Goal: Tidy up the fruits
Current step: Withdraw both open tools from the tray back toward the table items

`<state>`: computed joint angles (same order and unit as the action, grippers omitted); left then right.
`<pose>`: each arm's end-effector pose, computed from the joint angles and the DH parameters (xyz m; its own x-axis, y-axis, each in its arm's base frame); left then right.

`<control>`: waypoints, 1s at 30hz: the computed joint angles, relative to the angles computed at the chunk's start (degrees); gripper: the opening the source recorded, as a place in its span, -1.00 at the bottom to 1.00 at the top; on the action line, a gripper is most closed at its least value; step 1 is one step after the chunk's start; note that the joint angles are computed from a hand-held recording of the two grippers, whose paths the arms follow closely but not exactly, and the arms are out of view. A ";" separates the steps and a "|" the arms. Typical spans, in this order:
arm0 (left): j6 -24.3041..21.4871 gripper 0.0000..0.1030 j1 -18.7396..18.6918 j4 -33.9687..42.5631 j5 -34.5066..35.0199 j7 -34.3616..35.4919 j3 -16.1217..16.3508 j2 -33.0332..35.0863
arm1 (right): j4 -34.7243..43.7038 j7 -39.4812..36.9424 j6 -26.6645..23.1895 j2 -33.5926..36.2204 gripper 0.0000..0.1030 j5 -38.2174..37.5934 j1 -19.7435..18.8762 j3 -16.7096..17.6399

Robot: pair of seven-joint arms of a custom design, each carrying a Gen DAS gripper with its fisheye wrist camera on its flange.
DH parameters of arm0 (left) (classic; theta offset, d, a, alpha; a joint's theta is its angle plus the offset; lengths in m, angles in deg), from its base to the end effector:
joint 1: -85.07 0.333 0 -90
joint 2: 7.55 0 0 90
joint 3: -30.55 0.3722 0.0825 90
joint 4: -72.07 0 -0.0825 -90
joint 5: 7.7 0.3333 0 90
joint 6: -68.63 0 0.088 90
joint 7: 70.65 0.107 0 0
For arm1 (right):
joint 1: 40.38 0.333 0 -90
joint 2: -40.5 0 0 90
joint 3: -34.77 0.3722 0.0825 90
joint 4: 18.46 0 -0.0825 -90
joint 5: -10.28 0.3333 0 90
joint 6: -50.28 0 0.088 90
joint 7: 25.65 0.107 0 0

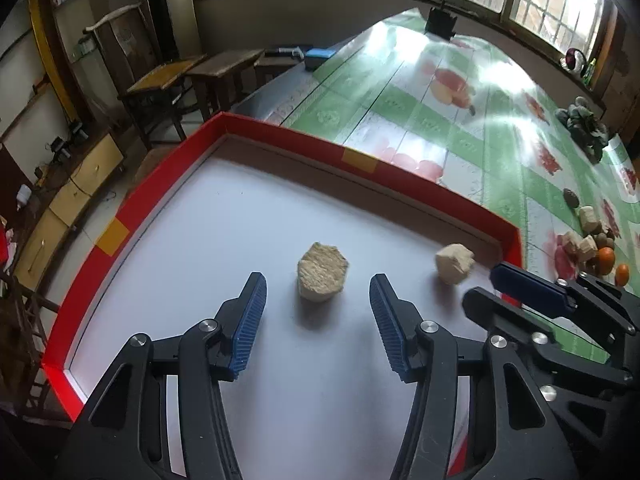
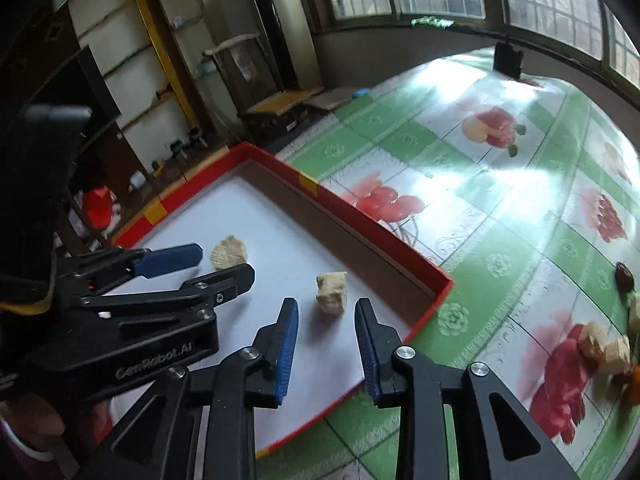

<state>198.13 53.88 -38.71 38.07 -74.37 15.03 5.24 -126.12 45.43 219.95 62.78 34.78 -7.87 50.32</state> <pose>0.4259 -0.4065 0.4748 0.3335 -0.9427 0.0133 -0.7798 -0.2838 -0.5581 0.4788 0.4509 0.4696 0.7001 -0.6806 -0.2161 -0.6277 -0.4422 -0.6406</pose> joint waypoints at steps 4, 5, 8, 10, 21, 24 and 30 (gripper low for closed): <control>-3.07 0.05 -3.48 2.37 6.45 -3.29 -0.52 0.45 | -7.57 -0.86 7.91 -4.73 -0.46 0.95 -0.48 0.39; -4.10 0.04 -4.36 3.21 8.14 -3.73 -0.66 0.76 | -9.76 -2.19 10.59 -5.94 -0.45 2.29 -2.34 2.57; -6.97 0.05 -7.38 6.31 14.08 -5.20 -0.91 2.23 | -17.53 -2.19 20.45 -10.19 -0.45 3.76 -2.90 3.13; -8.11 0.05 -9.43 9.09 18.12 -5.69 -0.94 3.98 | -22.57 0.64 26.48 -12.72 -0.37 1.72 -4.97 4.51; -1.08 0.06 -16.16 24.13 22.69 1.78 2.66 14.85 | -36.98 2.32 32.32 -23.22 -0.08 8.07 -2.03 -5.03; -0.56 0.06 -18.16 28.92 21.15 5.20 3.86 18.12 | -39.98 5.06 32.50 -25.25 -0.08 6.37 -4.25 -6.02; -0.17 0.06 -20.66 36.58 15.77 11.88 6.40 23.17 | -44.35 14.57 31.28 -28.01 -0.08 -3.85 -7.64 -10.74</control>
